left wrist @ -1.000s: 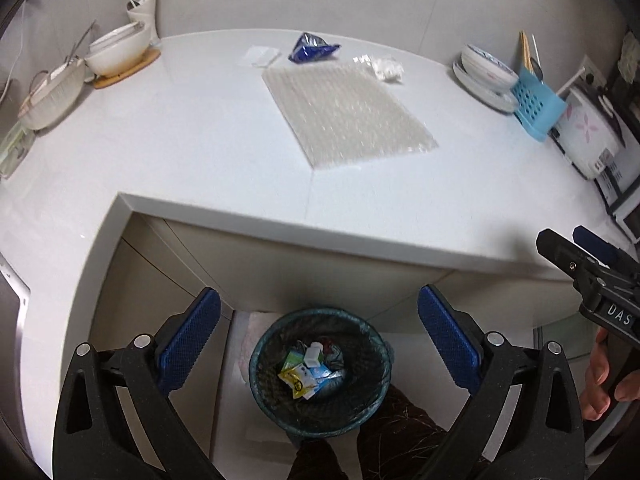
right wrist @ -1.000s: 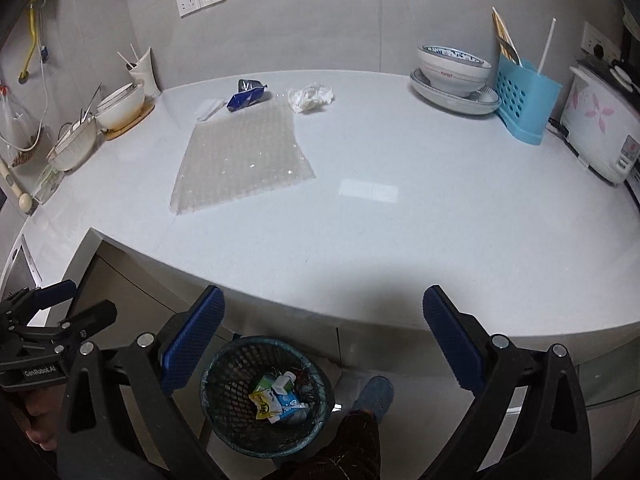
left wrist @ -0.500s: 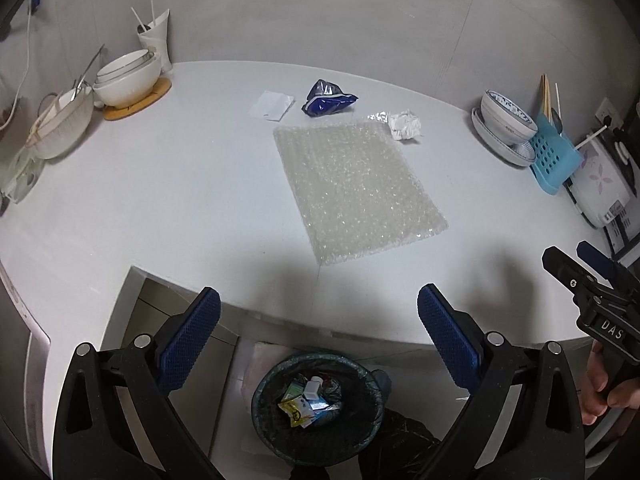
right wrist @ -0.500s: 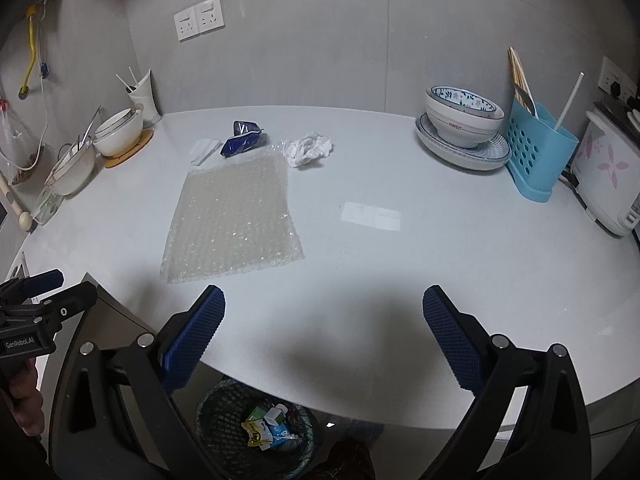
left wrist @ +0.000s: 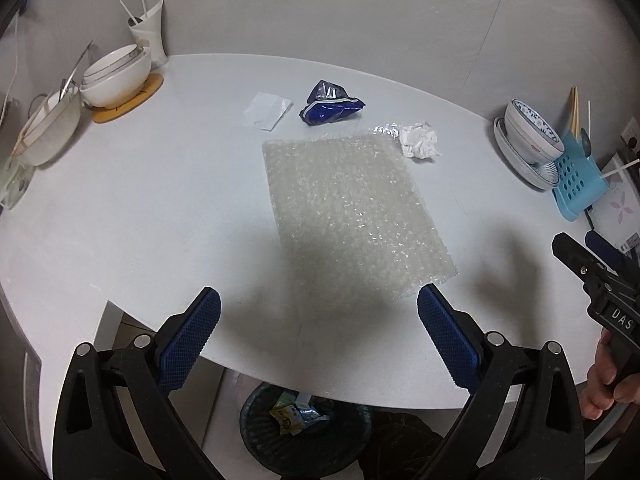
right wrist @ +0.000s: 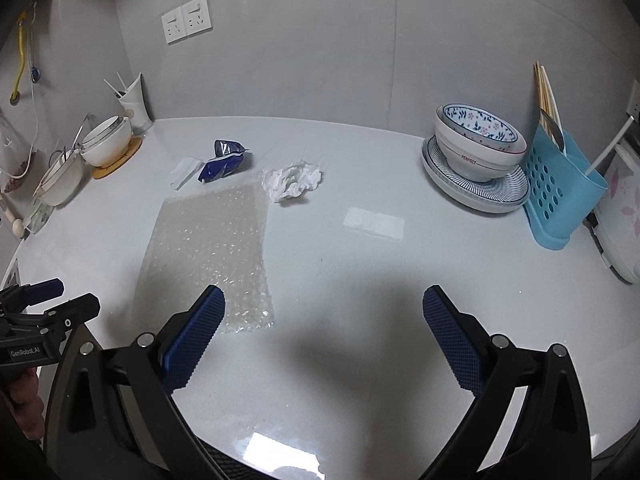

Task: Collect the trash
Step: 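Raise both tools back over the counter toward the bubble wrap and tissue, then grasp the white tissue with the right tool while the left tool grasps the bubble wrap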

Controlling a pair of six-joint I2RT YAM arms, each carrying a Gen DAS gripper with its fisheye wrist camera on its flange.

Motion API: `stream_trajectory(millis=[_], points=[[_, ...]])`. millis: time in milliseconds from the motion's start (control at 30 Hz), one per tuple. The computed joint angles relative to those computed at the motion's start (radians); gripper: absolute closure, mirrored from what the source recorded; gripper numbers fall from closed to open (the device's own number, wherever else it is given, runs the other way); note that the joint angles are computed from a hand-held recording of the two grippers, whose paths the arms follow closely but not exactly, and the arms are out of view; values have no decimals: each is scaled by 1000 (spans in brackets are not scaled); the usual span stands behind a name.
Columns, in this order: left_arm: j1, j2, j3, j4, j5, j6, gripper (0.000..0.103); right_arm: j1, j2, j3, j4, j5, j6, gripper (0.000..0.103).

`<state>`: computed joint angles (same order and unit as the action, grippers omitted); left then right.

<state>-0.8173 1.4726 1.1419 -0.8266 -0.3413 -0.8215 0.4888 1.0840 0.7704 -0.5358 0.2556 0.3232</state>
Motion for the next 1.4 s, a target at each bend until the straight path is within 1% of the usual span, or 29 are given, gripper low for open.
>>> stream_trajectory(millis=[267,400,500,633,733,767,800,933,1000,1100,1133,1167,1200,1233,1267,1300,1333,1367,1400], points=[[82,163,88,32,47,36,6,-118,196,86,100,-102,-114,8],[122,257,146,28,68,49,6,-149,327,169,136,-147,-149,8],[151,322,183,32,89,58,6,-166,458,267,145,-181,-172,8],[178,406,238,26,107,65,6,-171,623,422,123,-211,-190,8],[190,453,274,15,120,61,7,-176,749,555,83,-227,-194,8],[192,470,288,9,124,59,7,-181,793,604,67,-240,-194,9],[194,483,298,6,128,58,8,-184,828,644,51,-251,-193,13],[202,532,335,-17,161,53,17,-191,974,818,-29,-277,-185,20],[204,543,343,-22,166,45,17,-190,1034,891,-66,-286,-186,24],[204,559,374,-56,170,48,26,-186,1105,977,-114,-288,-186,36],[201,562,384,-65,173,47,35,-186,1131,1010,-134,-291,-187,39],[198,564,395,-77,173,48,40,-187,1156,1042,-156,-298,-187,45],[198,563,400,-84,175,51,50,-188,1183,1077,-182,-302,-185,49],[195,563,405,-90,176,55,61,-187,1190,1084,-181,-297,-183,51],[195,562,407,-94,185,56,67,-186,1193,1088,-179,-296,-186,58],[195,559,408,-100,191,53,76,-184,1196,1093,-181,-291,-187,72],[195,555,406,-99,197,52,82,-185,1201,1103,-189,-291,-188,82],[193,549,400,-96,194,54,86,-185,1209,1117,-203,-288,-188,94],[193,543,393,-94,189,52,92,-192,1213,1126,-213,-300,-178,94]])
